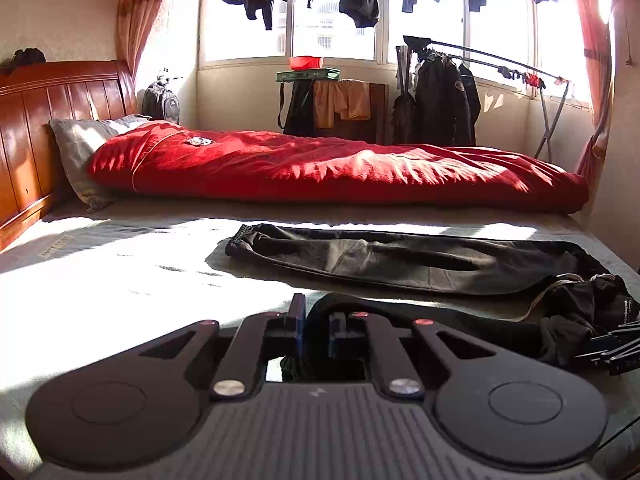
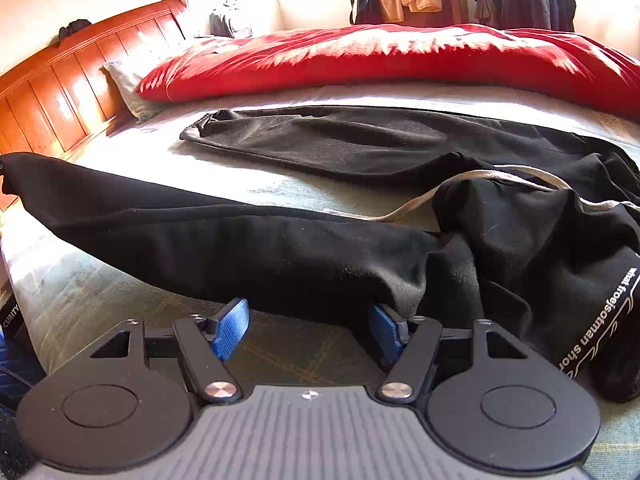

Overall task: Fold clothes
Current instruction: 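Grasp the second leg cuff with the left tool and pull it straight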

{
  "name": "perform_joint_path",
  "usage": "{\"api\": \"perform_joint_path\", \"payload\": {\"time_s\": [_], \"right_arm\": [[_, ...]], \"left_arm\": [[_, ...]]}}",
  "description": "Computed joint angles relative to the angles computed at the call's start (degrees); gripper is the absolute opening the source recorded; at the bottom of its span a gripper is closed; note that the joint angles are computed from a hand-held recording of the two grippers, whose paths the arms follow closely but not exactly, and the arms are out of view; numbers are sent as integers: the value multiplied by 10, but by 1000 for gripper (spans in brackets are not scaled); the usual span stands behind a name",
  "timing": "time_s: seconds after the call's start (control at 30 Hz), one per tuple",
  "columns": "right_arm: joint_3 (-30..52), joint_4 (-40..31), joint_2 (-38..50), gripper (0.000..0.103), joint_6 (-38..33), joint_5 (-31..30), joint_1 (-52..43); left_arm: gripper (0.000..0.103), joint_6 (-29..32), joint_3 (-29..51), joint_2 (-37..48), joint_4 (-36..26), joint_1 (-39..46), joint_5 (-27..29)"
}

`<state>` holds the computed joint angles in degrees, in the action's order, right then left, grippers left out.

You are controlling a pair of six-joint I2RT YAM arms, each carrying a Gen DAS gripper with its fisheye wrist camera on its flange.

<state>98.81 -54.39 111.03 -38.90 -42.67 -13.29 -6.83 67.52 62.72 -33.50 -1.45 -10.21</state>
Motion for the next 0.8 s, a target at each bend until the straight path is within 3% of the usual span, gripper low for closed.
{"api": "perform_joint_path", "payload": {"time_s": [0.2,0.33,0.57,0.8], "right_arm": [[52,-49,19,75,-17,-50,1],[50,-26,14,75,12,-47,2],[5,8,-19,75,43,-16,-9],[-42,33,-58,75,67,28,-19]], "left_arm": [[9,-4,23,-33,-61,45,-23],[9,14,42,13,-55,137,63],[9,66,132,200,-29,234,183],[10,86,256,390,-28,234,197]]}}
